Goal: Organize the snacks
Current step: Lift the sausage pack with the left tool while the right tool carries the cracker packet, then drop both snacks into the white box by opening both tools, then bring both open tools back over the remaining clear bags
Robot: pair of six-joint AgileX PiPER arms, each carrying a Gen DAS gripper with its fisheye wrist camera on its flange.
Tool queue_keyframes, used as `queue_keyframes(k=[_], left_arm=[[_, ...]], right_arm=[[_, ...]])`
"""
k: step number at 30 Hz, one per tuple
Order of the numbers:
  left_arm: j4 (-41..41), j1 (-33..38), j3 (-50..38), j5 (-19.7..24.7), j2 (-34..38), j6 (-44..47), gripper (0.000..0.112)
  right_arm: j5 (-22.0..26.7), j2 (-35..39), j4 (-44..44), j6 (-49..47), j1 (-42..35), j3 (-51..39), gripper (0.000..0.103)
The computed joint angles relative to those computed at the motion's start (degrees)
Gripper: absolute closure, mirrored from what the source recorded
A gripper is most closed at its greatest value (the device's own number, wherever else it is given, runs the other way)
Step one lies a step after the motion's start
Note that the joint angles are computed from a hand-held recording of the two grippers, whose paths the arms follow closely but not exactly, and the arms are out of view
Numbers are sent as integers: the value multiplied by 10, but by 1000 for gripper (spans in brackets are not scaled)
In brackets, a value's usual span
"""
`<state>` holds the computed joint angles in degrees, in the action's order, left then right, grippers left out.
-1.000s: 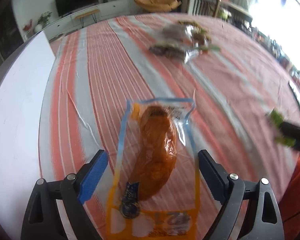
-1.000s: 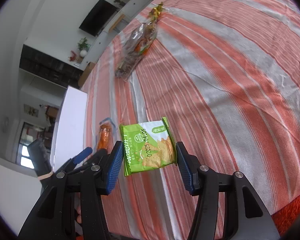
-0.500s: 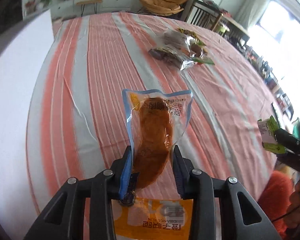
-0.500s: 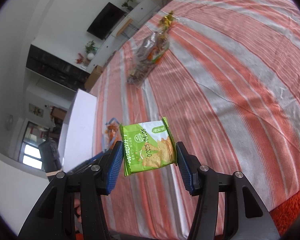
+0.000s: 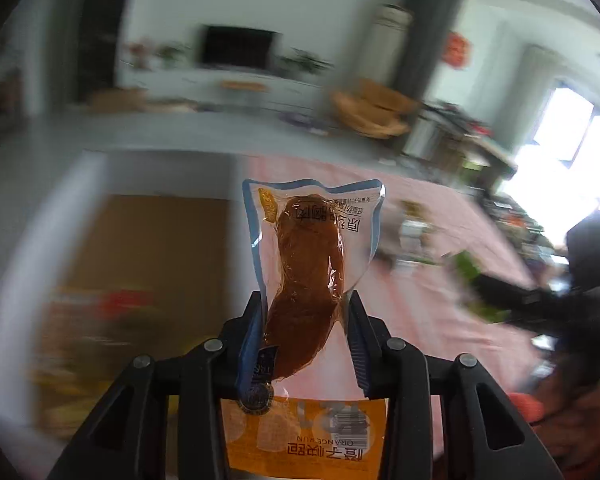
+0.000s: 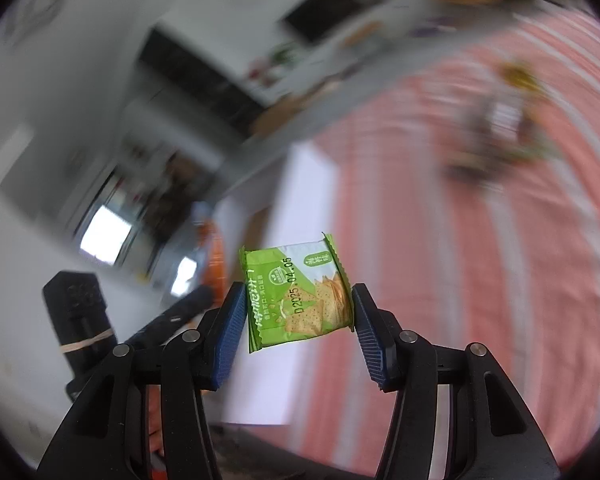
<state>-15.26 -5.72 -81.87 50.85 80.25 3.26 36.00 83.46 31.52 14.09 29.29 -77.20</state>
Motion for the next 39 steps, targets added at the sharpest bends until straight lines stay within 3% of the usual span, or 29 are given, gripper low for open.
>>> queue_keyframes(k=[4, 5, 6, 9, 13, 17, 18, 21, 25, 27, 29, 33, 39], left_arm=[[110, 72, 25, 20, -14, -61, 36], [127, 94, 34, 19, -14, -73, 35], [131, 107, 42, 17, -15, -77, 35], [129, 145, 59, 6, -16, -86, 34], [80, 148, 73, -24, -16, -58, 33], [-2, 61, 77, -39, -7, -32, 32], [-19, 41, 70, -38, 3, -20, 28], [-29, -66, 40, -44, 44, -18, 14], [0, -197, -7, -62, 133, -35, 14], [27, -230, -29, -81, 182, -56, 14], [64, -253, -52, -110, 239, -79, 14], [175, -277, -123, -125, 338, -169, 14], [232, -283, -134, -139, 385, -215, 14]], right_arm=[[50, 143, -10, 8, 93, -201, 44], [65, 190, -10, 8, 114, -258, 33], [90, 226, -6, 8, 123, -304, 30], [148, 296, -7, 33, 138, -387, 29], [105, 242, -45, 21, 128, -291, 29], [34, 140, -254, 131, 116, -116, 29], [25, 121, -311, 170, 107, -71, 29], [38, 79, -483, 315, 63, 57, 29], [71, 40, -681, 510, 29, 199, 29], [86, 19, -709, 548, 6, 237, 29], [57, -12, -701, 566, -29, 262, 29], [86, 17, -738, 590, -19, 244, 29], [93, 13, -755, 607, -4, 253, 29]])
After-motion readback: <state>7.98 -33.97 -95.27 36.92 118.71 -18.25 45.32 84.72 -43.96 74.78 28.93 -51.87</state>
